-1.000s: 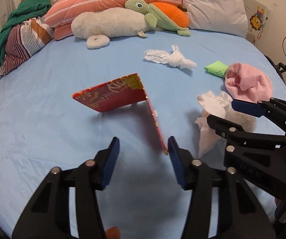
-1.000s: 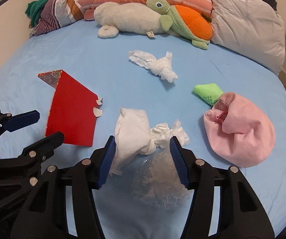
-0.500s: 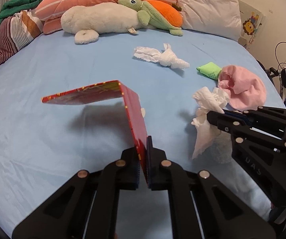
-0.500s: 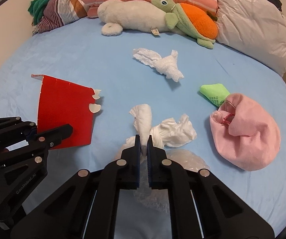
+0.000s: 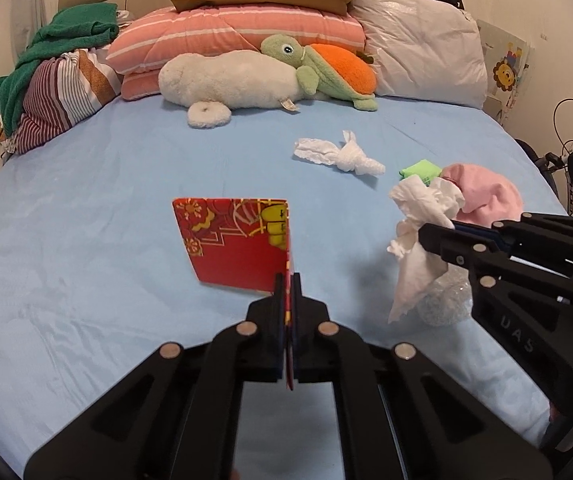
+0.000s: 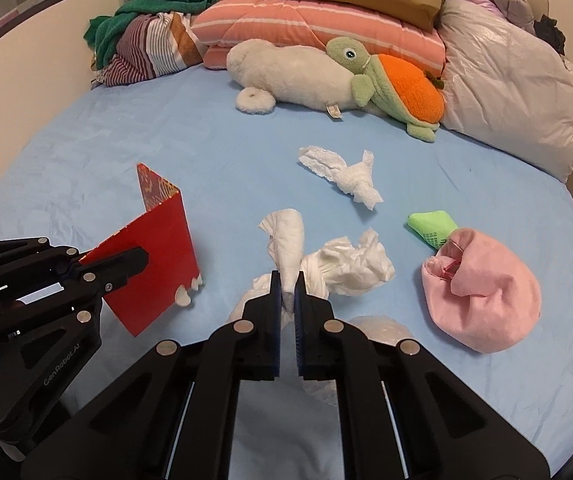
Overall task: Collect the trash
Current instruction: 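Lift both held items and carry them over the grey bin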
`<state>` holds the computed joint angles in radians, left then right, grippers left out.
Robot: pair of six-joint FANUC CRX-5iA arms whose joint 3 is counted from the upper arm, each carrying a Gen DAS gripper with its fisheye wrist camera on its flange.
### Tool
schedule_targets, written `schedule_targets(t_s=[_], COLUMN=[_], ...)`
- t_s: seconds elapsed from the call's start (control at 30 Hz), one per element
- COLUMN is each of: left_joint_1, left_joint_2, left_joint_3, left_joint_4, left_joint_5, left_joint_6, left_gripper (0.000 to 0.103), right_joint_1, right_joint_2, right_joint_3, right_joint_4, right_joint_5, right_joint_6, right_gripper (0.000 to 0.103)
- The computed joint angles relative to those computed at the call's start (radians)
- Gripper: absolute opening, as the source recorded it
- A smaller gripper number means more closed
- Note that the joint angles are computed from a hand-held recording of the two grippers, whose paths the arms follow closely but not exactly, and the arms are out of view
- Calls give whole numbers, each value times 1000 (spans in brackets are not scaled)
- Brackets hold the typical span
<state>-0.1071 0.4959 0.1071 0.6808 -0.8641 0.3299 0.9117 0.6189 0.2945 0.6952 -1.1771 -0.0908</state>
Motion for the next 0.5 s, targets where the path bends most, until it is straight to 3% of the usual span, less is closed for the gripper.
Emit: schedule_targets(t_s=[0.5], left_joint_1=[116], left_joint_2=[-123], left_joint_3=[-62], left_joint_4=[81], left_joint_5=[-54], left_joint_6=[-53], left_gripper=[2], right_joint_1=[74], right_joint_2=[27], right_joint_3=[126], right_joint_4=[76], right_joint_5=[-71], right_joint_6=[42], right_gripper=[5])
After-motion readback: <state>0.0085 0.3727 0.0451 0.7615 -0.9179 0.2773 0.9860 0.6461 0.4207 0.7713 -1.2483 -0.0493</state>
